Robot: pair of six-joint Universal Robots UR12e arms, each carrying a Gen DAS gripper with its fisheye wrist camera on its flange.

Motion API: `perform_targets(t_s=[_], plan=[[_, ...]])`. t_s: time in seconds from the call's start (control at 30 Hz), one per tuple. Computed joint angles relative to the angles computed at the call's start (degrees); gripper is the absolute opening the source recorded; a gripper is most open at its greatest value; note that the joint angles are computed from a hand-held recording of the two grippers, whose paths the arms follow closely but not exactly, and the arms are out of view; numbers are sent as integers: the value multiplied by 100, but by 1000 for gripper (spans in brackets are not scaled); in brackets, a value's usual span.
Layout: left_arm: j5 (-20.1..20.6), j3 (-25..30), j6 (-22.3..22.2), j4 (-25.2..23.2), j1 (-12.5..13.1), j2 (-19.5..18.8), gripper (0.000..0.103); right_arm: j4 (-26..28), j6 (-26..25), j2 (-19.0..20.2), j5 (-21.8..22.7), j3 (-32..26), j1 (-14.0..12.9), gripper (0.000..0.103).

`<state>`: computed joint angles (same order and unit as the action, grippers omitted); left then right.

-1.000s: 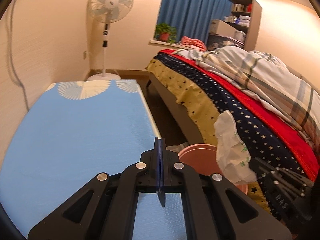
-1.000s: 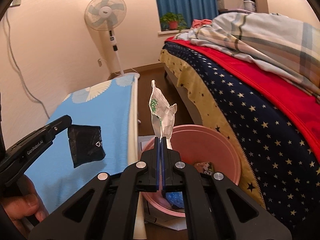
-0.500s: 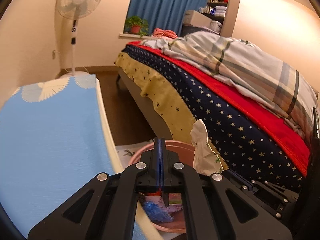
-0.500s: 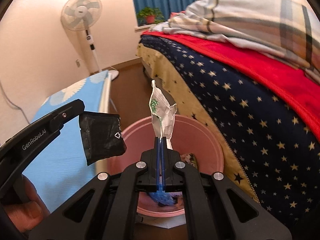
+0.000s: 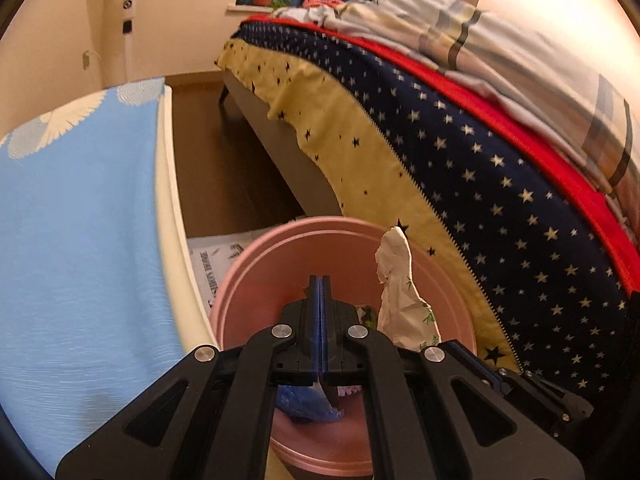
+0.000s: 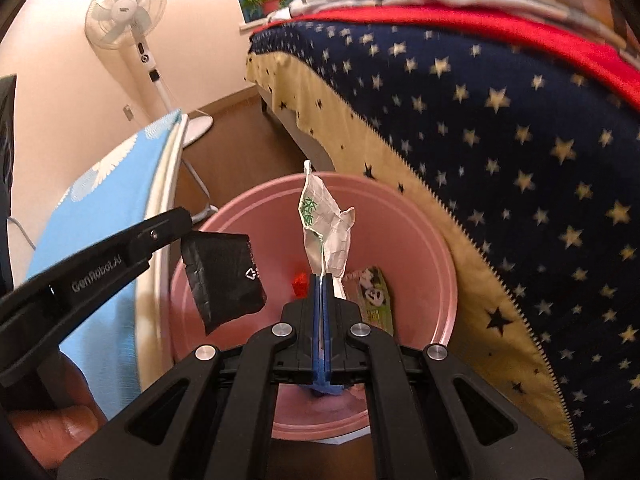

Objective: Collect trash

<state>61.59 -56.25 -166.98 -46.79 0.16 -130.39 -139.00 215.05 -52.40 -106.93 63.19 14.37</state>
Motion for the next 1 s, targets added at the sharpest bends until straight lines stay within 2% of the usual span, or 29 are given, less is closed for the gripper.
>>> perform_targets(t_s=[0.33,0.47,0.53,0.6,0.77,0.9,0.97,1.0], plan=[[29,47,238,-284,-29,-34,1,141,-84,116,-73,-138,16,3],[8,39,197,-235,-7,-22,1,172,-86,104,-88,-136,13,4],[-43,29,188,-207,12,-2,1,184,-54,80,-115,-112,16,8],[-54,-3,195,-155,22,28,1,148,-25,25,-129,-44,17,8],[-152,-223,170,64,80,216,1,-2,-72,-100,-271,54,52,11],[-218,-559,128,510,178,503,17,-131,-201,-229,-492,58,118,34],[-238,-719,0,810,243,647,36,-244,-288,-308,-667,58,168,44],[-260,-809,-103,987,291,734,39,-295,-421,-354,-785,52,204,50]])
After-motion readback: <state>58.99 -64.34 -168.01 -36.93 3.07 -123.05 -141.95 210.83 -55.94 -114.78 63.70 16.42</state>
